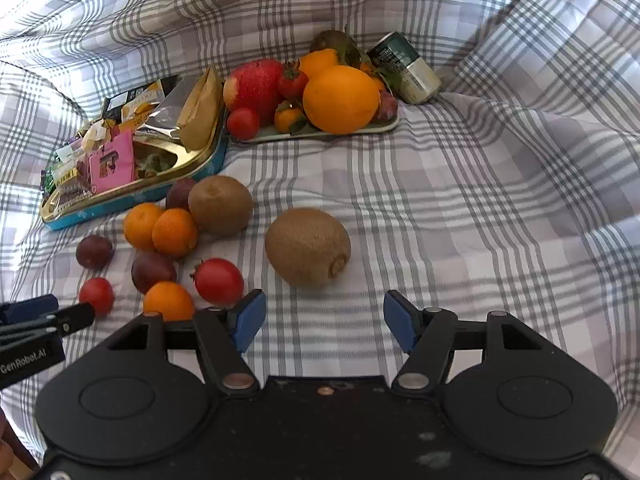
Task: Organize fruits
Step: 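Grasp the red tomato with the left tool while the right tool grasps a brown kiwi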
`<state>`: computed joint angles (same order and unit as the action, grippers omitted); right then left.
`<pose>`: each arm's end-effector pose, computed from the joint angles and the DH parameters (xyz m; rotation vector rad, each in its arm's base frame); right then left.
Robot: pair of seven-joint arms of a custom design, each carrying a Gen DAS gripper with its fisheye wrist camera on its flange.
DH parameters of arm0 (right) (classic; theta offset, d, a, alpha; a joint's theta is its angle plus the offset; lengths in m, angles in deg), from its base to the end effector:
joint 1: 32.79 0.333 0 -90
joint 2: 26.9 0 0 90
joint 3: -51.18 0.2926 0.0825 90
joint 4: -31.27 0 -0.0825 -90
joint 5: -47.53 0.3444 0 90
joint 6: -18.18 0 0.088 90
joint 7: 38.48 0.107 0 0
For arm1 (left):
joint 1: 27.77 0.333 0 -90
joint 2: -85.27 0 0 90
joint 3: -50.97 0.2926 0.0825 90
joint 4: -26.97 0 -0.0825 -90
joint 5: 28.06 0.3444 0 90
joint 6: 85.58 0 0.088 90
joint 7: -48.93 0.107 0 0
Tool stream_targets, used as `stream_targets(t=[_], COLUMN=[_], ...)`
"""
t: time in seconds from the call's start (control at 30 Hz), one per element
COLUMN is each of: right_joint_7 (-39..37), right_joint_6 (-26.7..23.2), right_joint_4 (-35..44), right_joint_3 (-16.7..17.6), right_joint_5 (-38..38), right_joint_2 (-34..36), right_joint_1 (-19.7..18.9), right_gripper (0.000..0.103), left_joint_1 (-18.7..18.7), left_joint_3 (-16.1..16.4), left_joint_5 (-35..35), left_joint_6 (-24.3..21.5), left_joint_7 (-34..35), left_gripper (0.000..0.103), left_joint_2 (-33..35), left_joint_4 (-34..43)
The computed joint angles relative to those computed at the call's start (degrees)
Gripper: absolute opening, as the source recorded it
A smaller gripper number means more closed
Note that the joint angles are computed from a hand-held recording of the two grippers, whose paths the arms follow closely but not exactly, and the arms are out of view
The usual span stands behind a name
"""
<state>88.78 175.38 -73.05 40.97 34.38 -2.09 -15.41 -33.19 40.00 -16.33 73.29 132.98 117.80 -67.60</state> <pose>0.6361 0.1016 0.3600 -1.6158 2.1922 -0.5309 0.6578 -0.1795 0.3545 -1.6269 2.1892 -0.6337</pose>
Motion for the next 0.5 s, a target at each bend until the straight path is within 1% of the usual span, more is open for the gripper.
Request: stream_targets(t=[0.23, 0.5], right_joint_7=[-1.4, -2.3], right_joint_6=[0.8, 0.1], right_joint_4=[2.9, 7.2], right_joint_3=[-0.2, -1.0], right_joint_5=[0.9, 2.2], right_joint_2=[2.7, 6.7], right_joint_1=[-0.1, -0.1], right_gripper=[0.069, 0.072], left_joint_1=[-0.5, -0.3], left_joint_3=[0.7, 0.3], left_joint_5=[0.6, -0.2], left_joint_6=[-0.6, -3.2], left_joint_7=[-0.9, -0.8], left_gripper=[0.055, 0.055], left_joint_2=[1.9, 4.5], left_joint_4=[2.3, 5.7])
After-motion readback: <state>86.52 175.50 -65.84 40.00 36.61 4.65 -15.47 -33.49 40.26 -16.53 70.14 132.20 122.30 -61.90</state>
